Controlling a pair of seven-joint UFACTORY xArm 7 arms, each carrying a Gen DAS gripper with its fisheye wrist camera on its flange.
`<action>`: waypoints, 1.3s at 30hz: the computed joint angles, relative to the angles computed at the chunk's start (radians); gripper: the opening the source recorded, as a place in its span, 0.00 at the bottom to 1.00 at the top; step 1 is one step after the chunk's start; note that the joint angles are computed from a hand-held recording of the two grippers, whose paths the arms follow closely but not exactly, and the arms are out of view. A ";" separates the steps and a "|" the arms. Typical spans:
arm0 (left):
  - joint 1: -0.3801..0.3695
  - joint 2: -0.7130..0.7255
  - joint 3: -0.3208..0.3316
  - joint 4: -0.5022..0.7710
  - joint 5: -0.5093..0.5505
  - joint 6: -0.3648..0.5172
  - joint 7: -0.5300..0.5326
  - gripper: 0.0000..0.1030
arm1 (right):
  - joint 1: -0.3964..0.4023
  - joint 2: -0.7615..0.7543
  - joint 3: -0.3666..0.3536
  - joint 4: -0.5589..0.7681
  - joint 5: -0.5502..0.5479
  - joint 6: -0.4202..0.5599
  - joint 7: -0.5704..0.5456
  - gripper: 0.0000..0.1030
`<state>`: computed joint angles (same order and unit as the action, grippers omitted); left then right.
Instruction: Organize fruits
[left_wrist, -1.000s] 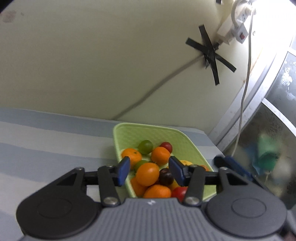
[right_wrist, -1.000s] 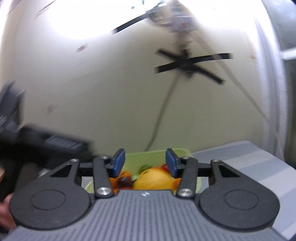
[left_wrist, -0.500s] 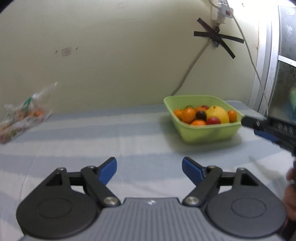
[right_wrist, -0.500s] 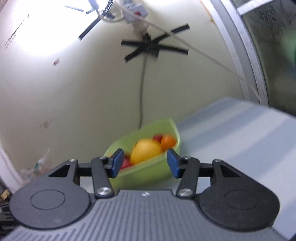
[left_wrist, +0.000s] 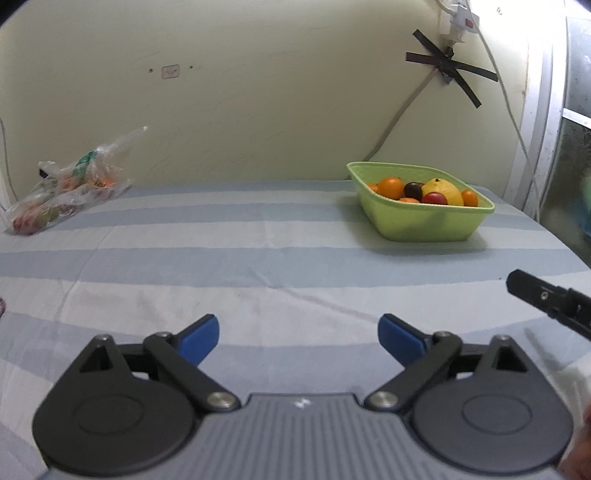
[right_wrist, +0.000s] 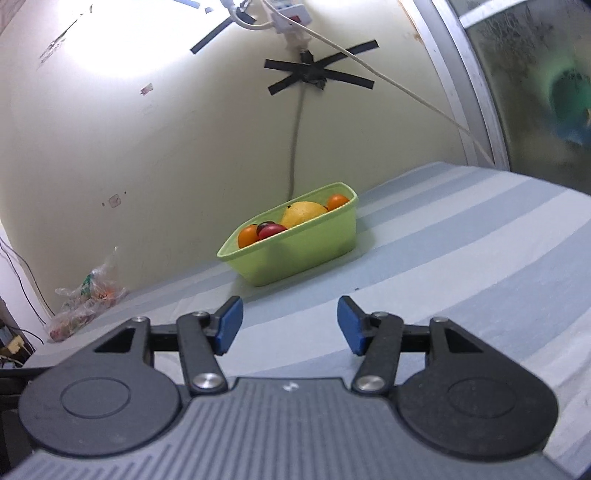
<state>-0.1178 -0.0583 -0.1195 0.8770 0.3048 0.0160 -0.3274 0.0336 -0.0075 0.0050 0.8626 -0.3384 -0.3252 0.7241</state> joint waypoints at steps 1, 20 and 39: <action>0.018 0.000 -0.010 0.000 0.043 -0.002 -0.040 0.97 | 0.003 -0.001 0.008 -0.006 0.043 -0.006 -0.047 0.57; 0.050 0.012 -0.012 -0.006 0.246 -0.031 -0.166 1.00 | -0.088 0.033 0.010 0.058 -0.367 -0.028 0.280 0.64; 0.043 0.050 0.044 0.061 0.726 -0.020 -0.595 1.00 | -0.116 0.042 0.023 0.086 -0.485 -0.025 0.383 0.65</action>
<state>-0.0752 -0.0087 -0.0751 0.9379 1.0310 -0.0039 -0.9220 -0.0828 0.0349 0.0279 0.9485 -0.8232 -0.3503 1.1068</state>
